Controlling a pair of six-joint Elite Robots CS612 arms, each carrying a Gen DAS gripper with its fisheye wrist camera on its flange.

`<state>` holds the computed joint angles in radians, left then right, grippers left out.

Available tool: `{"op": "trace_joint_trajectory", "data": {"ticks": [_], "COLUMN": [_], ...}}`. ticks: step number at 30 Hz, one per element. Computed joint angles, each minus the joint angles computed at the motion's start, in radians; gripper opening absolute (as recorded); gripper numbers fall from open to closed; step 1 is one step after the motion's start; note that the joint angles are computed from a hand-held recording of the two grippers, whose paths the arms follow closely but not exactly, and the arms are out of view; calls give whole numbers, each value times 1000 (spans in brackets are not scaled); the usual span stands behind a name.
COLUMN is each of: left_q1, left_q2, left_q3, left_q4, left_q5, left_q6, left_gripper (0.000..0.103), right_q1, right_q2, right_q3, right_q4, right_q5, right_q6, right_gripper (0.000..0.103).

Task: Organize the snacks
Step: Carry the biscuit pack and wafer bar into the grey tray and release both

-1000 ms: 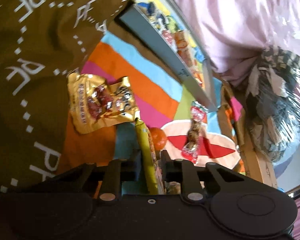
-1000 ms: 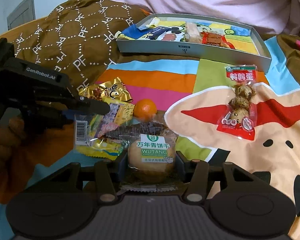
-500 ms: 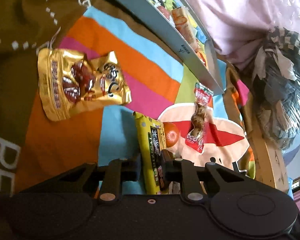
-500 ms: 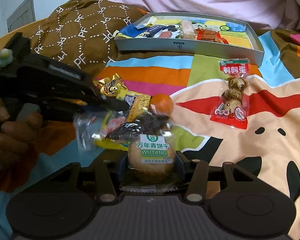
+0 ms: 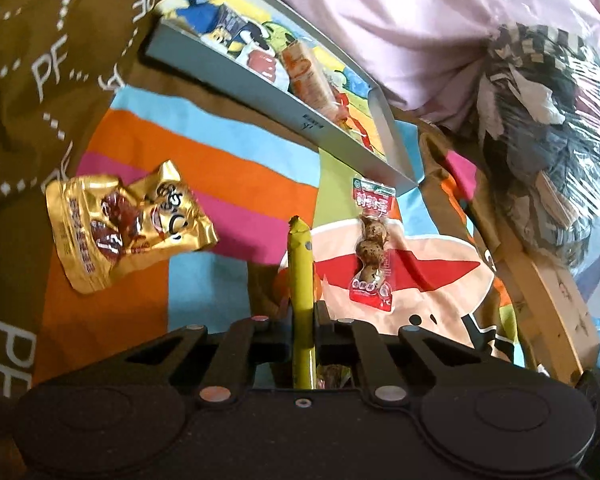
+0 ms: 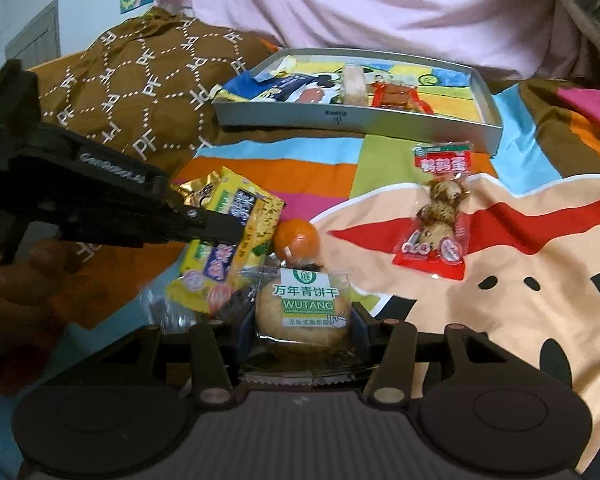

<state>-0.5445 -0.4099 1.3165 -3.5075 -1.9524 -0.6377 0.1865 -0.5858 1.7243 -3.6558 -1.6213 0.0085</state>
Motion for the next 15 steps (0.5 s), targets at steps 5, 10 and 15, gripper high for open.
{"op": "trace_joint_trajectory", "data": {"ticks": [5, 10, 15], "left_q1": [-4, -6, -5], "left_q2": [-14, -19, -14], "left_q3": [17, 30, 27], "left_q4": [-37, -113, -184], "left_q5": [53, 98, 128], "left_q6": [3, -16, -66], "left_gripper": [9, 9, 9], "right_q1": [3, 7, -1], "right_q2": [2, 5, 6], "right_q3": [-6, -19, -42], "right_q4": [-21, -40, -58], "right_q5": [-20, -48, -35], "right_q6": [4, 1, 0], "right_gripper": [53, 53, 53]}}
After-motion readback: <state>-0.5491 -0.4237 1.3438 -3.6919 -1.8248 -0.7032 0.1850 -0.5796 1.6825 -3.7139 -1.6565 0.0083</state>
